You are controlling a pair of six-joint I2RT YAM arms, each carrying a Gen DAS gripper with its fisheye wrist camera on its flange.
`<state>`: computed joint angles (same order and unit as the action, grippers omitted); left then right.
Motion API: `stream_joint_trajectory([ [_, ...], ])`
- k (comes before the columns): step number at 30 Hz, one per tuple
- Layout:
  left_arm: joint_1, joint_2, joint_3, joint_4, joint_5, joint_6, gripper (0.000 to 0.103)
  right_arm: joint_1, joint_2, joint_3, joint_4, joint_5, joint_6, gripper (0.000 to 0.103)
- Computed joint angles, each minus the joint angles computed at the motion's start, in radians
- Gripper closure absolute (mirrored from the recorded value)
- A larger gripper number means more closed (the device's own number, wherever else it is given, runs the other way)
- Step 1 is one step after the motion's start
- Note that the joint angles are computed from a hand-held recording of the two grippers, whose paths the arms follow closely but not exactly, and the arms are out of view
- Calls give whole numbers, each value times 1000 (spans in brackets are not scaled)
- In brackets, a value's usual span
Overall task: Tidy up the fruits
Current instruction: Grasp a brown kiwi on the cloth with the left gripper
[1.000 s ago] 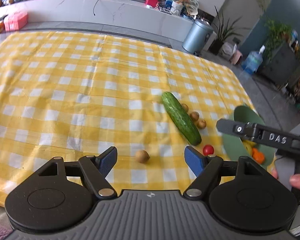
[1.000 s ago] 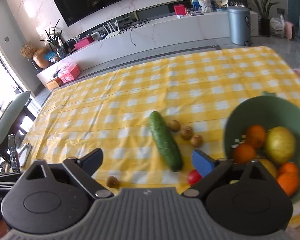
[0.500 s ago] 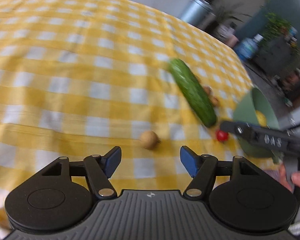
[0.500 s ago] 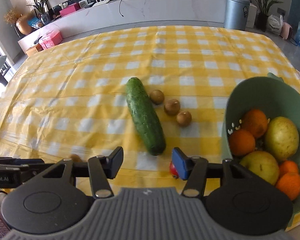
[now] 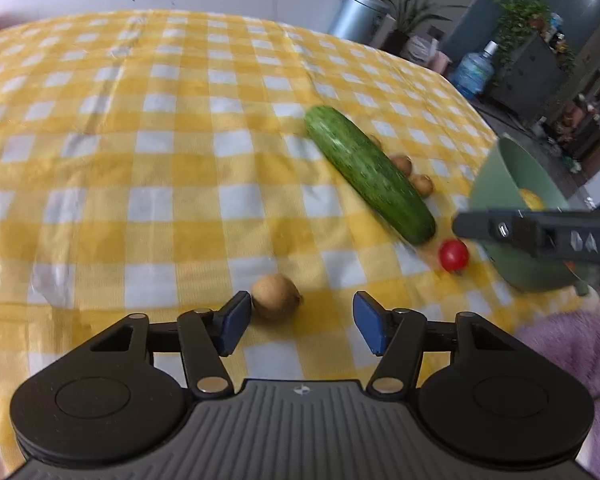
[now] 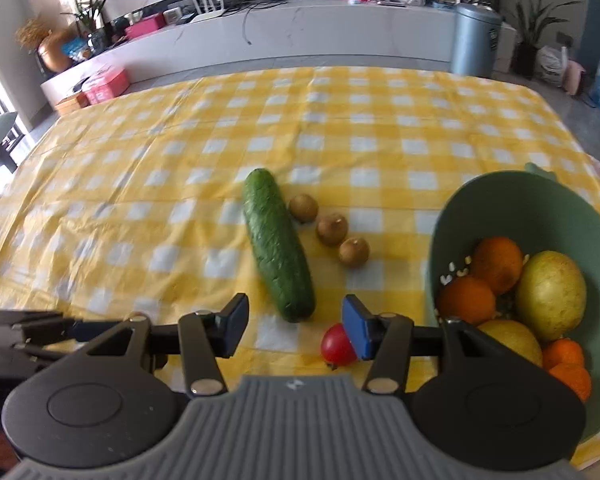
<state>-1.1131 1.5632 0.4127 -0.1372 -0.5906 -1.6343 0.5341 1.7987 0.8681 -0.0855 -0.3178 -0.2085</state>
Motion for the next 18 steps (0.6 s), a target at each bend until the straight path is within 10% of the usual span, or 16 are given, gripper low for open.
stream_joint_trajectory([
  [5, 10, 95, 101, -107, -33, 11, 35, -2, 7, 6, -10, 0, 0, 53],
  [12, -23, 202, 242, -323, -41, -12, 68, -1, 12, 19, -39, 2, 10, 46],
  [18, -35, 188, 229, -321, -48, -27, 72, 18, 7, 15, -35, 15, 15, 46],
])
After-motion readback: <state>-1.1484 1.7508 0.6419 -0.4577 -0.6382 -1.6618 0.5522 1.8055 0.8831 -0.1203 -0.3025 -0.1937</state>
